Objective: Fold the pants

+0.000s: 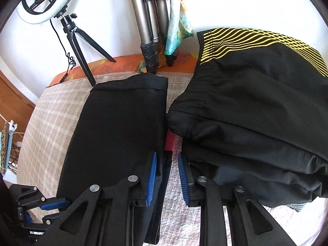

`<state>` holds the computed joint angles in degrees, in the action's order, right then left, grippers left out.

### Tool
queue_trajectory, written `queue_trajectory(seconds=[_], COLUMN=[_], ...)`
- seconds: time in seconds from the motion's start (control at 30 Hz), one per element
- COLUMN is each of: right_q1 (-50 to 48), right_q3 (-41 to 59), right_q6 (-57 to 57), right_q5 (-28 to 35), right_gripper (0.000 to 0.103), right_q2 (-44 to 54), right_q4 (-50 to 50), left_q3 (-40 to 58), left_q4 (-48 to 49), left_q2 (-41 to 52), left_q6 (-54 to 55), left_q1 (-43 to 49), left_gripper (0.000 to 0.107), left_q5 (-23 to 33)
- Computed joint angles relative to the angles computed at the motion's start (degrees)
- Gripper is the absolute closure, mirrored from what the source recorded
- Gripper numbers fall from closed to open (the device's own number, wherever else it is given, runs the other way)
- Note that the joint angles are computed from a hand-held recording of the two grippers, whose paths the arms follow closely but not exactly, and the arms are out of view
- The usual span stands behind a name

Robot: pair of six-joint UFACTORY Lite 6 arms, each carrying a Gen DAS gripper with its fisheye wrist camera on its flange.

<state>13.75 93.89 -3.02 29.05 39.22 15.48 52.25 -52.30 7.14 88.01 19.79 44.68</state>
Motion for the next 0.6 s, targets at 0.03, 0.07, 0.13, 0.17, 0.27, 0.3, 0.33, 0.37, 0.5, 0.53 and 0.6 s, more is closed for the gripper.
queue_trajectory(seconds=[0.03,0.07,0.13,0.17,0.27,0.3,0.33,0.37,0.5,0.53,0.6], right_q1=[-0.41,-1.02,-1.74,-1.74,0.26,0.95,1.59,1.94,0.89,0.33,0.02], right_q3=[-3.21,-6.56,-12.57,-15.23,-18.69,-18.55,-18.06,-17.62,-15.86,-16.43,-17.15], right_q6=[-2.42,-6.47,-12.29,-15.83,-15.88,-15.08,-12.81,-11.39,-15.07,-19.93,-24.8], right_q5=[-1.3,-2.47,-4.46,-5.65,-8.42,-8.56,-8.46,-8.39,-7.08,-7.02,-7.12], right_gripper=[0.069,0.065,0.064,0.063,0.063,0.063,0.063,0.061,0.047,0.047,0.048], right_q2=[-2.53,-5.06,-9.75,-11.86,-15.11,-15.09,-14.67,-14.18,-11.16,-10.97,-10.69], right_q4=[2.73,7.25,14.24,17.83,16.55,15.15,12.72,11.4,16.24,20.89,24.86], left_q3=[0.1,0.51,0.91,1.3,-0.37,-1.75,-2.97,-4.23,-8.54,-8.99,-9.44], left_q4=[-0.41,-0.81,-2.41,-3.34,-5.75,-6.8,-7.42,-7.78,-11.36,-12.72,-15.29], left_q2=[0.22,0.63,0.68,0.99,-0.34,-1.12,-1.64,-1.97,-1.43,-0.77,0.18], left_q6=[0.0,-0.14,-0.25,-0.28,1.44,3.01,4.17,5.09,10.2,11.6,14.38], left_q1=[0.25,0.74,1.48,1.67,-0.07,-1.18,-2.64,-4.26,-10.41,-11.21,-11.57], left_gripper=[0.094,0.094,0.094,0.094,0.094,0.094,0.094,0.094,0.094,0.094,0.094], left_q5=[0.26,0.92,1.28,1.98,2.18,1.72,1.09,0.05,-7.25,-8.52,-9.14])
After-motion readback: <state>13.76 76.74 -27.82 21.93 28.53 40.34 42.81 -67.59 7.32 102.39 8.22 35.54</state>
